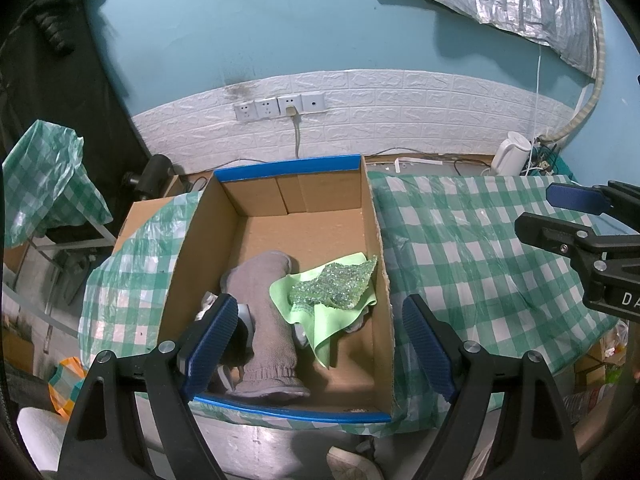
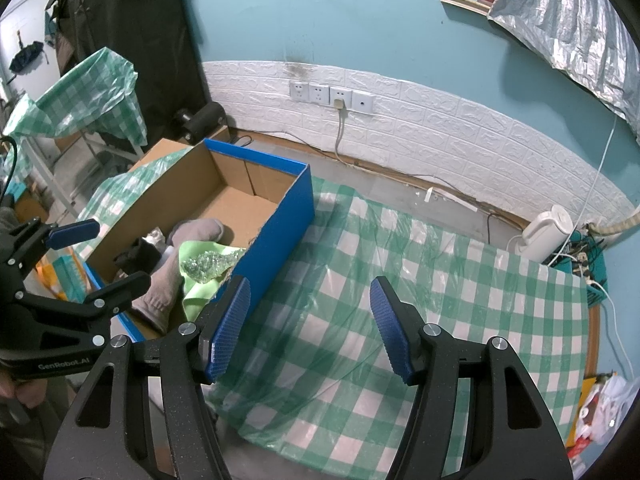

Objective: Organize soft objects

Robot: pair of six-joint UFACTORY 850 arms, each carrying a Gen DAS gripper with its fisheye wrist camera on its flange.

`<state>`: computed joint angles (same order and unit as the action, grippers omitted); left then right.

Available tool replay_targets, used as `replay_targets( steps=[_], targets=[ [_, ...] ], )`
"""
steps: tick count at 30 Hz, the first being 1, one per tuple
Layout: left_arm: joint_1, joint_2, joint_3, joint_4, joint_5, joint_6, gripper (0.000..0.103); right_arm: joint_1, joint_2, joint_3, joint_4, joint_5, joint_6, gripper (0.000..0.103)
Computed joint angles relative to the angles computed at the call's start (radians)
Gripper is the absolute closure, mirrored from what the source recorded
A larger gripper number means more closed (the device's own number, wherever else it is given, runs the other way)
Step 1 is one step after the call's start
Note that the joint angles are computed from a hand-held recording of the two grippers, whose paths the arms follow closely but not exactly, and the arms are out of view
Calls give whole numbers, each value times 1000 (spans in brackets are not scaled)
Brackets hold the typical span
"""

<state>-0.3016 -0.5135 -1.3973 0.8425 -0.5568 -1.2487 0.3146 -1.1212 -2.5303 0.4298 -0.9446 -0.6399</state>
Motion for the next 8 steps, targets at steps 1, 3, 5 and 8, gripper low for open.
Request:
replay_targets(
  steps=[1, 3, 5, 8],
  targets=[
    [0, 0, 1, 2, 1, -1, 17, -1, 5, 9, 1, 3, -3, 40],
    [-2, 0, 1, 6, 1, -4, 17, 0, -1, -2, 0, -1, 0, 40],
    [-2, -1, 1, 7, 1, -4, 17, -1, 0, -1, 0, -2, -1, 40],
    [-1, -2, -2, -8, 0, 6, 17, -2, 4, 6, 2, 1, -4, 40]
  ],
)
